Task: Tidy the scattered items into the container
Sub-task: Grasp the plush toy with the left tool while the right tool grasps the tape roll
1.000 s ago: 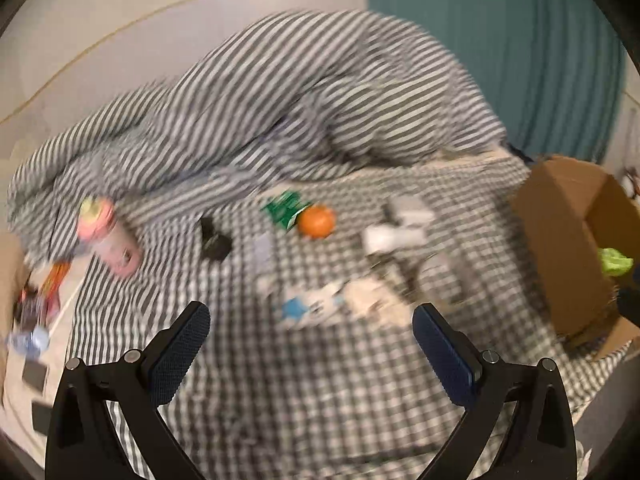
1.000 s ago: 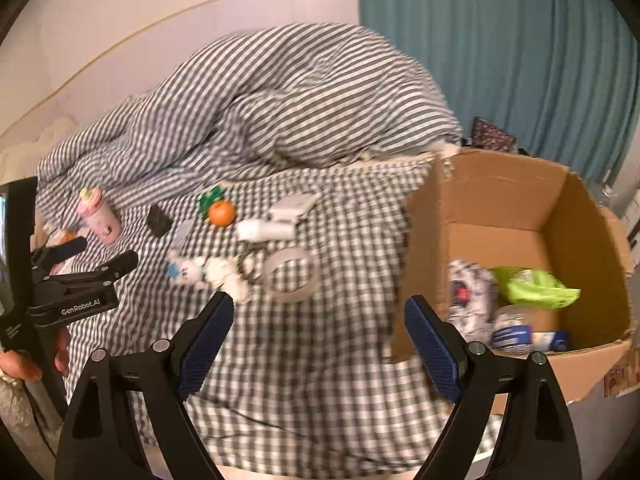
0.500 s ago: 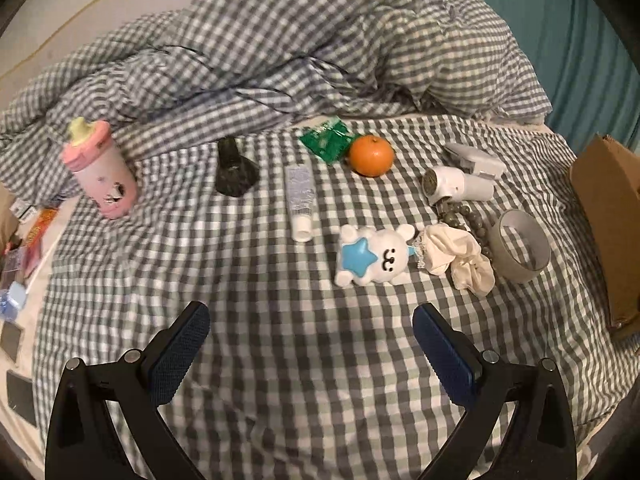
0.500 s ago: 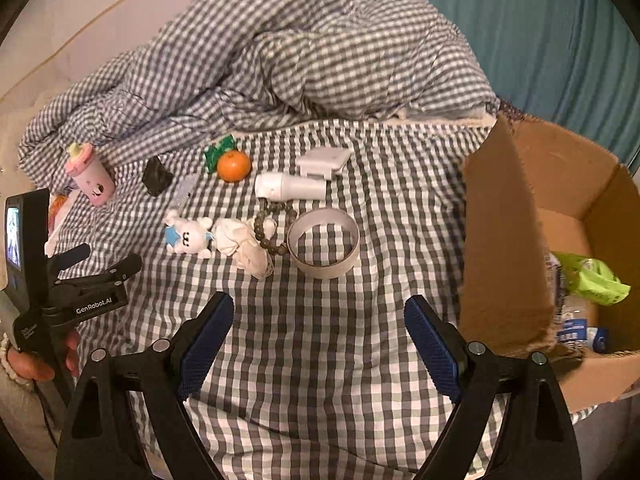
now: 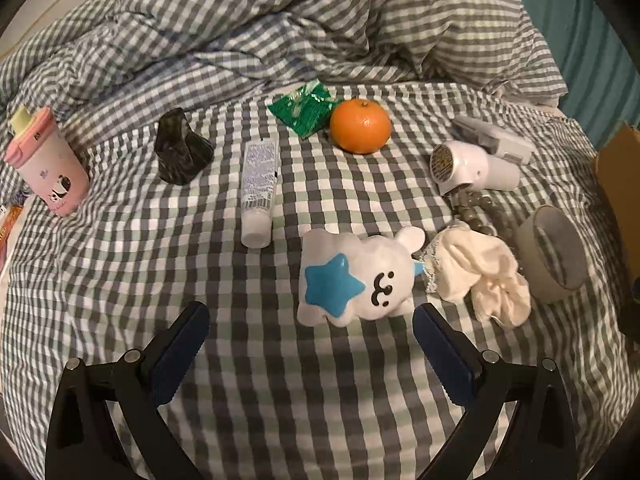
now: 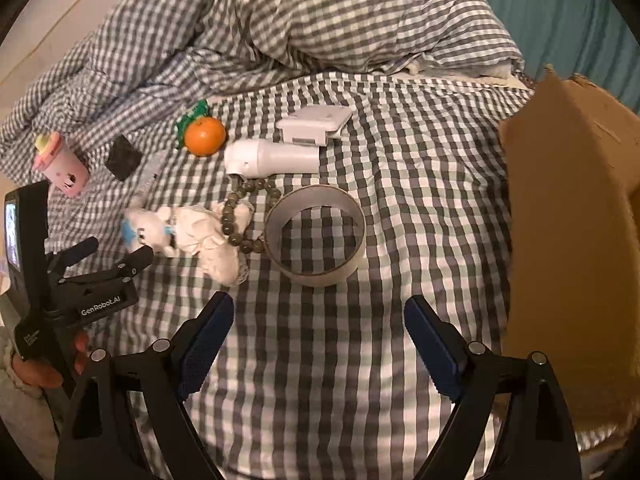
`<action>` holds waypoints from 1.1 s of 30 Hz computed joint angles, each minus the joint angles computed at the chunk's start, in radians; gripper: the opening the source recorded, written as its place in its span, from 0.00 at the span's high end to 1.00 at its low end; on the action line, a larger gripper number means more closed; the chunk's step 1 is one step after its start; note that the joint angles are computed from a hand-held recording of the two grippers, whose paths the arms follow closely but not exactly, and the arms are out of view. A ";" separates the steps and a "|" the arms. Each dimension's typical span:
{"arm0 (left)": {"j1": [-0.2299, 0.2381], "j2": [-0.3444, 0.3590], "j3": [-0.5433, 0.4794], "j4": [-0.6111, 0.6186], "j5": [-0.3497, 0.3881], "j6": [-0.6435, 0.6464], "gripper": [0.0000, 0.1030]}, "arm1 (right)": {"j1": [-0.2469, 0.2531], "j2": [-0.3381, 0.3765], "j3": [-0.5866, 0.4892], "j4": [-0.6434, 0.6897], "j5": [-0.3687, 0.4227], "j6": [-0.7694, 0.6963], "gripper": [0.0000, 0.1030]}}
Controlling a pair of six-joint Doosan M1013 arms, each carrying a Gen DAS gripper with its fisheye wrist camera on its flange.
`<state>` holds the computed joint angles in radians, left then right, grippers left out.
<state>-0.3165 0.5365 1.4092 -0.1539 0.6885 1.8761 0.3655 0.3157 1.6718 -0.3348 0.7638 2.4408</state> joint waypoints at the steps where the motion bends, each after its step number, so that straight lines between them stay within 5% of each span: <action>1: -0.001 0.004 -0.004 0.002 0.003 -0.003 0.00 | -0.004 0.007 -0.005 0.008 -0.002 -0.008 0.15; 14: -0.021 0.068 -0.074 0.059 0.035 -0.040 0.00 | -0.048 0.130 -0.097 0.099 0.034 -0.110 0.15; 24: -0.024 0.096 -0.112 0.051 0.103 -0.051 0.01 | -0.063 0.154 -0.120 0.112 0.032 -0.126 0.17; 29: -0.036 0.080 -0.100 0.038 0.123 -0.026 0.35 | -0.058 0.097 -0.071 0.113 -0.016 -0.104 0.17; 33: -0.032 0.061 -0.086 0.057 0.139 -0.046 0.35 | -0.039 0.040 -0.028 0.073 -0.034 -0.064 0.17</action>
<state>-0.3486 0.5979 1.3232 -0.0971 0.8279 1.8296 0.3266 0.3558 1.6436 -0.2616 0.7300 2.3769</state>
